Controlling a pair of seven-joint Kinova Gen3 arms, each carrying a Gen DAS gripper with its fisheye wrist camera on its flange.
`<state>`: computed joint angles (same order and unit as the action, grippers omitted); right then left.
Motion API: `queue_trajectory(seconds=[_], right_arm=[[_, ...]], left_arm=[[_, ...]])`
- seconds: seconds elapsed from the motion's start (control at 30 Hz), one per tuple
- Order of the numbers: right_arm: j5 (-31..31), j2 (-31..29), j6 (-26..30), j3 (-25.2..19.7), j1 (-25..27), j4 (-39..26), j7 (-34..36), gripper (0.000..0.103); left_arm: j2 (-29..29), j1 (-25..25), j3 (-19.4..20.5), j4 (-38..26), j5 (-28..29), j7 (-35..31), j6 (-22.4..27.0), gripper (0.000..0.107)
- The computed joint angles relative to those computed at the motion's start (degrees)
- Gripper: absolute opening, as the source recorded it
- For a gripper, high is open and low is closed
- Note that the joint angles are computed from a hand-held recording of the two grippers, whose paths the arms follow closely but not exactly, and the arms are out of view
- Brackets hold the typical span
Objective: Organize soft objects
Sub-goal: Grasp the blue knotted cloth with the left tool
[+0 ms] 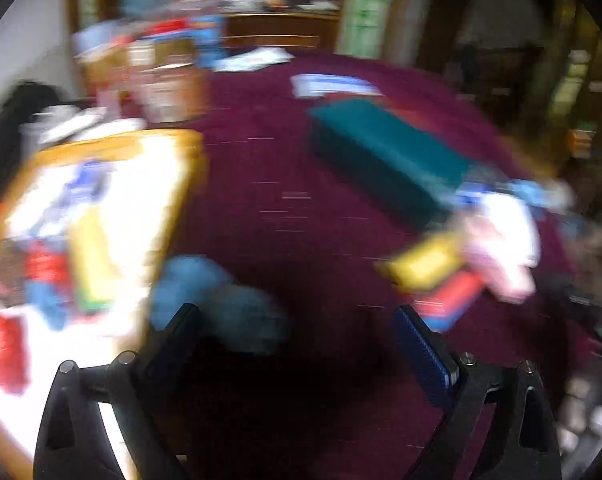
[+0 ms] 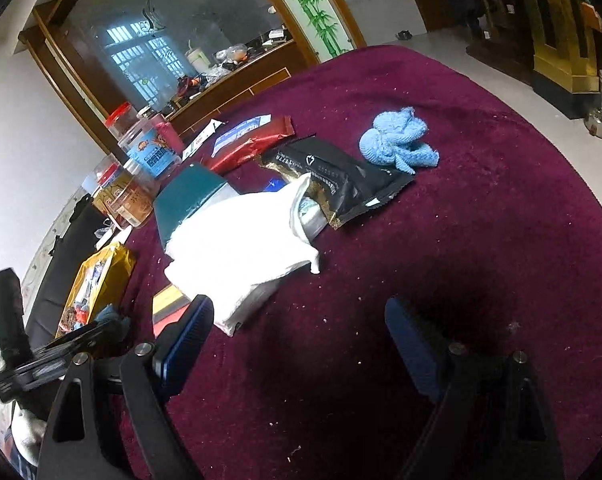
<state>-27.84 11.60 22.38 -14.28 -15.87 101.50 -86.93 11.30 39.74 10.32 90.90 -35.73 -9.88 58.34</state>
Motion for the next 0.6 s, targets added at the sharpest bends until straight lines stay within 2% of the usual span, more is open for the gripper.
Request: queue_trajectory(seconds=[0.07, 0.1, 0.17, 0.23, 0.3, 0.4, 0.5, 0.6], right_arm=[[-0.60, 0.01, 0.23, -0.30, 0.40, -0.02, 0.62, 0.087], [-0.66, 0.02, 0.22, -0.25, 0.36, -0.01, 0.62, 0.087], [-1.12, 0.03, 0.47, -0.39, 0.58, -0.05, 1.01, 0.087], [-1.33, 0.15, 0.89, -0.32, 0.64, -0.24, 1.22, 0.087], [-1.27, 0.37, 1.51, -0.13, 0.47, -0.60, 1.11, 0.087], [-1.40, 0.45, 1.78, -0.10, 0.42, -0.73, 1.32, 0.087], [-0.89, 0.68, 2.28, 0.23, 0.02, -1.06, 0.99, 0.087], [-0.59, 0.82, 2.58, 0.40, -0.12, -1.18, 0.61, 0.087]], left_arm=[[-1.09, 1.85, -0.12, 0.57, -1.55, -1.68, -2.67, 0.098], [-1.48, 3.77, -1.20, 0.60, -2.75, -1.38, -2.61, 0.098], [-3.02, 4.49, -0.67, 0.89, -4.87, 2.00, -1.02, 0.098], [-4.87, 2.80, 0.36, 2.16, -5.69, 5.64, -0.10, 0.098], [-5.83, -0.20, 1.13, 2.66, -3.60, 6.26, 1.42, 0.098], [-6.75, -4.48, 1.18, 4.74, 0.58, 4.87, -1.08, 0.098], [-3.64, -4.95, 2.00, 2.67, 0.81, 2.02, 0.11, 0.098], [1.71, -4.08, 1.98, -2.31, 2.65, -3.05, 3.25, 0.098]])
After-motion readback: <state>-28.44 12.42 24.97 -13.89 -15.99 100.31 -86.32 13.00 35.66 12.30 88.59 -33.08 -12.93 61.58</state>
